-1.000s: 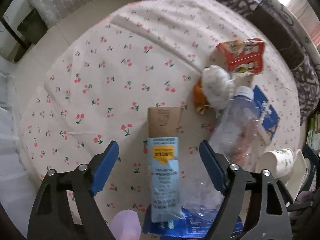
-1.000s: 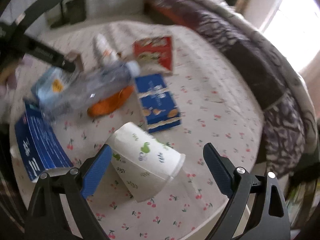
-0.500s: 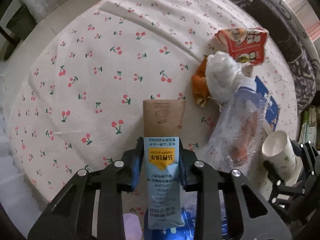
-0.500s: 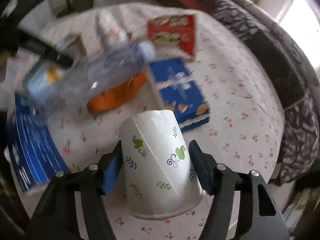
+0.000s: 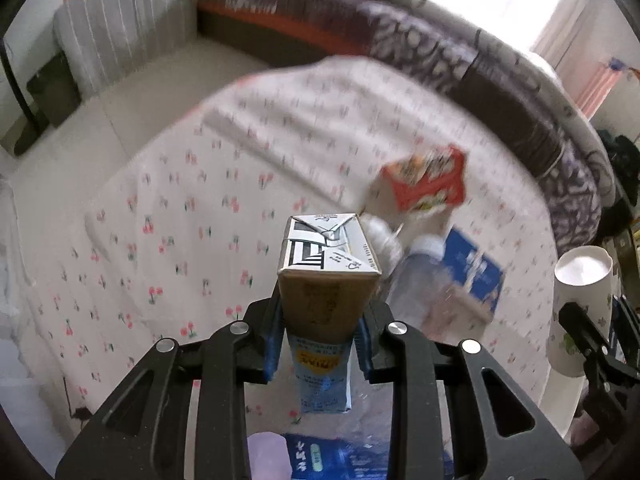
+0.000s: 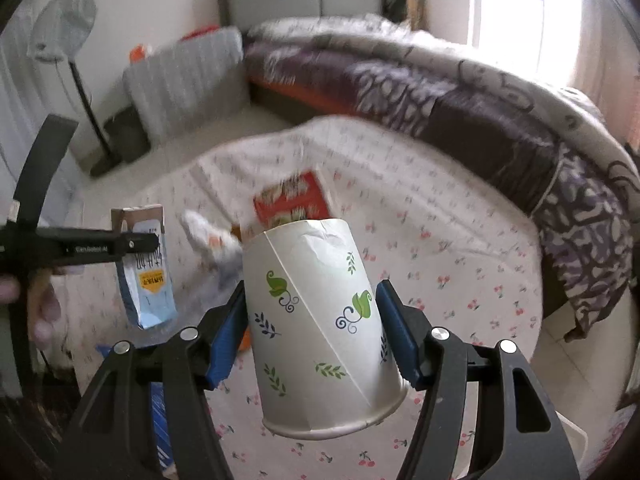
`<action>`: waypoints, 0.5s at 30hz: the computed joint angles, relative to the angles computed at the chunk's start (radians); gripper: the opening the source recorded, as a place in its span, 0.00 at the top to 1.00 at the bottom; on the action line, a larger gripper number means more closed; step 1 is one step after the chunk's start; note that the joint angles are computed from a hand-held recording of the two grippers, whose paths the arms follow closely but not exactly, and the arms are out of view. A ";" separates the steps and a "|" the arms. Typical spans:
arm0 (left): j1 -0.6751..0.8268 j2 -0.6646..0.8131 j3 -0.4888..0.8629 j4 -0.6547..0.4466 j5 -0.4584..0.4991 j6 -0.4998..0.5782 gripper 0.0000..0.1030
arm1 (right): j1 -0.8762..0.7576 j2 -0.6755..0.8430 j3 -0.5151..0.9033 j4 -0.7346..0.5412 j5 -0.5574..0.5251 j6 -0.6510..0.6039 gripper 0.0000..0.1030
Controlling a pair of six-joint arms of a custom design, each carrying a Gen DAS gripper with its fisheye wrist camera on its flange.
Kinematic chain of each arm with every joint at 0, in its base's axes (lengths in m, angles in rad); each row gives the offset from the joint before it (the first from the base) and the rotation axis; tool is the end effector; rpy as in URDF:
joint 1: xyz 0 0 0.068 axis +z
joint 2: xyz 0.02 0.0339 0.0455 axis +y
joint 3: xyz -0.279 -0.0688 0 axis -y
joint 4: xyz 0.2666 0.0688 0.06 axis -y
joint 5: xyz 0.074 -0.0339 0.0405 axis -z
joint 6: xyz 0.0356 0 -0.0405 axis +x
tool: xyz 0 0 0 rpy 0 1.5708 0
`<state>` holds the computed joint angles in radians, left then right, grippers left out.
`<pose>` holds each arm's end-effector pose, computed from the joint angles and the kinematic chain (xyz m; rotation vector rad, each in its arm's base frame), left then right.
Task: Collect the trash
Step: 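Grasp the milk carton with the left gripper while the right gripper grasps the white paper cup, then carry the carton and cup over the white bin and release both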
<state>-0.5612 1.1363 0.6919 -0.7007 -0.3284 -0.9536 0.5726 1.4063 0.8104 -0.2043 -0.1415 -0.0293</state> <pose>0.1869 -0.1039 0.2080 -0.6006 2.5421 -0.0733 0.2534 0.1693 0.2104 -0.7779 2.2734 0.4253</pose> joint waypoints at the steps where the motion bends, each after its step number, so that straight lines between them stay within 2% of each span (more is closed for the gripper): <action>1: -0.018 -0.004 0.009 -0.006 -0.024 -0.010 0.72 | -0.002 -0.016 -0.004 0.001 -0.001 0.013 0.39; 9: -0.145 0.014 0.081 -0.024 -0.187 -0.062 0.72 | -0.046 -0.133 -0.050 0.002 -0.015 0.073 0.39; 15: -0.218 0.029 0.124 -0.027 -0.267 -0.084 0.72 | -0.112 -0.201 -0.079 -0.013 -0.038 0.078 0.38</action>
